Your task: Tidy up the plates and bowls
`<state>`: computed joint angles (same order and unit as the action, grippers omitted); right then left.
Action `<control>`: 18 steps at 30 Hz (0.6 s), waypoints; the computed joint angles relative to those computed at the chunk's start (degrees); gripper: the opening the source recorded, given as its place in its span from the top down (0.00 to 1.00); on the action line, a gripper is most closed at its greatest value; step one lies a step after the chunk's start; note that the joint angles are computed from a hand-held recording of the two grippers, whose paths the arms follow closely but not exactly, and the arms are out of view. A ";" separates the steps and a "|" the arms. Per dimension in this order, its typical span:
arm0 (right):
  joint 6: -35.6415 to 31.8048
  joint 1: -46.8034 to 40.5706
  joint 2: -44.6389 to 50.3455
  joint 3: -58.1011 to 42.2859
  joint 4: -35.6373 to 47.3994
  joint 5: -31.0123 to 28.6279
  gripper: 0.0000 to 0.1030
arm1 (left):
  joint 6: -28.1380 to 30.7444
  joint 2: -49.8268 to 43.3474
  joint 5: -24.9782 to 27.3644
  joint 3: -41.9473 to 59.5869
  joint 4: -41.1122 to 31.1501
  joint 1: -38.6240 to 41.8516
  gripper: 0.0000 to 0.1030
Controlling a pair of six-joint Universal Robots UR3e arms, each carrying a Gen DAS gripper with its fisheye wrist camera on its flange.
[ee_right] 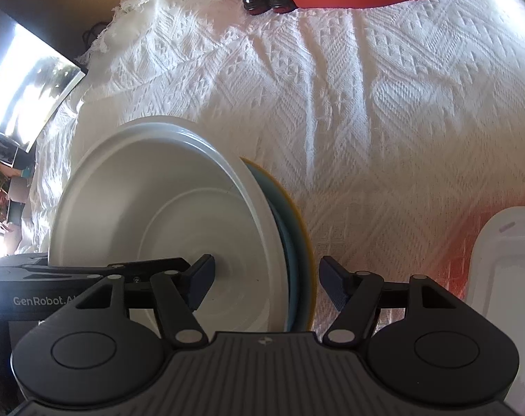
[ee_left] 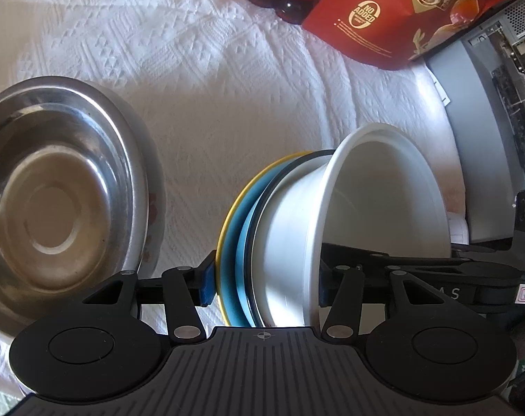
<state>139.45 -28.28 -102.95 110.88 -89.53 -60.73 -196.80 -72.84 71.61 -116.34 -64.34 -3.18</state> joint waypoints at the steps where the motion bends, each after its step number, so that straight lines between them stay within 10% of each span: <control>1: 0.22 0.42 0.19 -0.05 -0.41 -0.04 0.34 | 0.13 0.16 -0.30 -0.13 -0.09 0.24 0.47; 18: -0.08 2.15 2.89 -2.61 0.11 -0.08 0.43 | -1.07 1.58 -0.53 -1.56 0.73 0.40 0.46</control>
